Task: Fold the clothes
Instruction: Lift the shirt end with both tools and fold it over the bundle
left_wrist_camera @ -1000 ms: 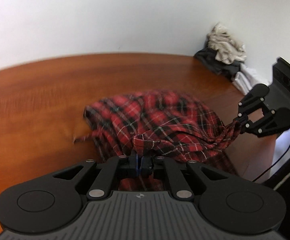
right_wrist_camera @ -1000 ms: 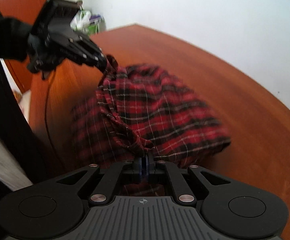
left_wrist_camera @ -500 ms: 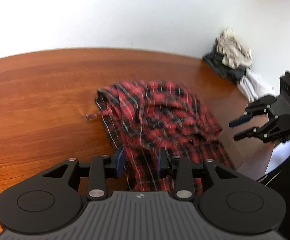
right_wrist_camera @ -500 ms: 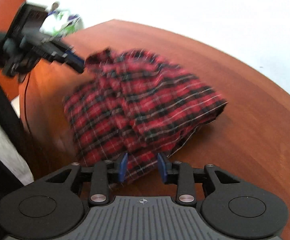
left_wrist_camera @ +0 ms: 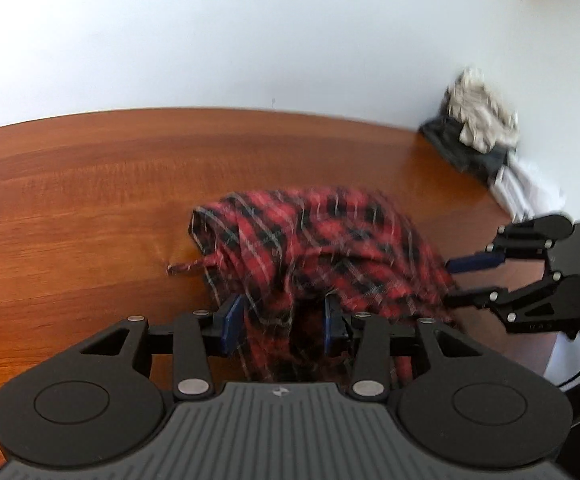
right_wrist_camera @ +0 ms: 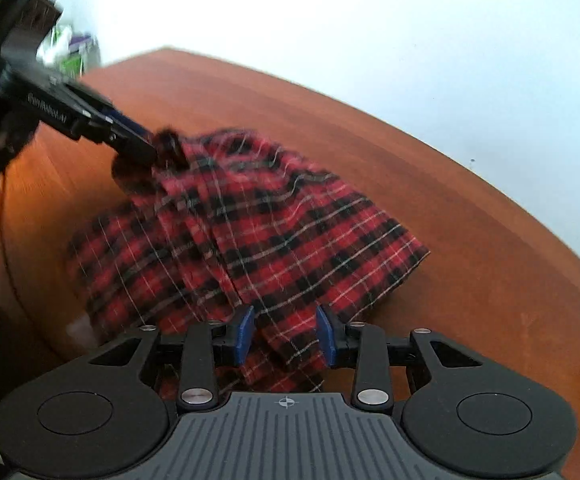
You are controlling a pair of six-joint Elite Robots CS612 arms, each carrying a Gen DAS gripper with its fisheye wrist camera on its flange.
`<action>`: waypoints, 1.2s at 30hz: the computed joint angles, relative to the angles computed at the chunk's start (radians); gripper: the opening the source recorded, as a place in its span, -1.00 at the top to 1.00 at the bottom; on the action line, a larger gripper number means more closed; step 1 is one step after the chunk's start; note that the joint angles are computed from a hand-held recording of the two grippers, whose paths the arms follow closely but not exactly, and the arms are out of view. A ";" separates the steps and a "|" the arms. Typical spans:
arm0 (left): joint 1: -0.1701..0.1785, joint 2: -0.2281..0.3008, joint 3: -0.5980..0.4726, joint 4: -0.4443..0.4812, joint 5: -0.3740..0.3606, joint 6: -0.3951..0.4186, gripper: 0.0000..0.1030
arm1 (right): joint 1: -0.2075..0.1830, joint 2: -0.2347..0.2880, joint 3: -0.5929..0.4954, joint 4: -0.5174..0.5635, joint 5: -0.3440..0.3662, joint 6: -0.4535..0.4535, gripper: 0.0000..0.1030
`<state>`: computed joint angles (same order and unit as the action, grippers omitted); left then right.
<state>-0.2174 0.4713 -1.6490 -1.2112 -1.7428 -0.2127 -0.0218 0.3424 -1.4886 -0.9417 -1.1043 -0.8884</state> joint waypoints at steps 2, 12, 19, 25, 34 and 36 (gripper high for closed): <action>-0.006 0.003 -0.008 0.017 0.029 0.025 0.81 | 0.009 0.010 -0.007 -0.013 -0.037 -0.010 0.41; -0.040 0.020 -0.091 -0.082 0.130 0.252 0.95 | -0.014 -0.015 -0.019 -0.038 -0.041 0.063 0.91; -0.059 0.040 -0.134 0.040 0.145 0.353 0.95 | -0.027 -0.017 -0.020 0.036 -0.039 0.008 0.90; -0.042 0.064 -0.136 0.081 0.083 0.237 0.93 | -0.025 0.012 0.000 0.077 -0.034 -0.009 0.88; 0.012 0.035 -0.135 0.051 -0.013 0.099 0.44 | -0.058 -0.038 0.037 0.143 0.076 0.049 0.34; 0.018 0.021 -0.115 0.017 -0.028 0.072 0.31 | -0.064 -0.050 0.054 0.116 0.119 0.104 0.27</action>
<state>-0.1993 0.4927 -1.7640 -1.1940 -1.7709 -0.1412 -0.0859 0.2926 -1.4348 -0.8259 -0.9850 -0.7846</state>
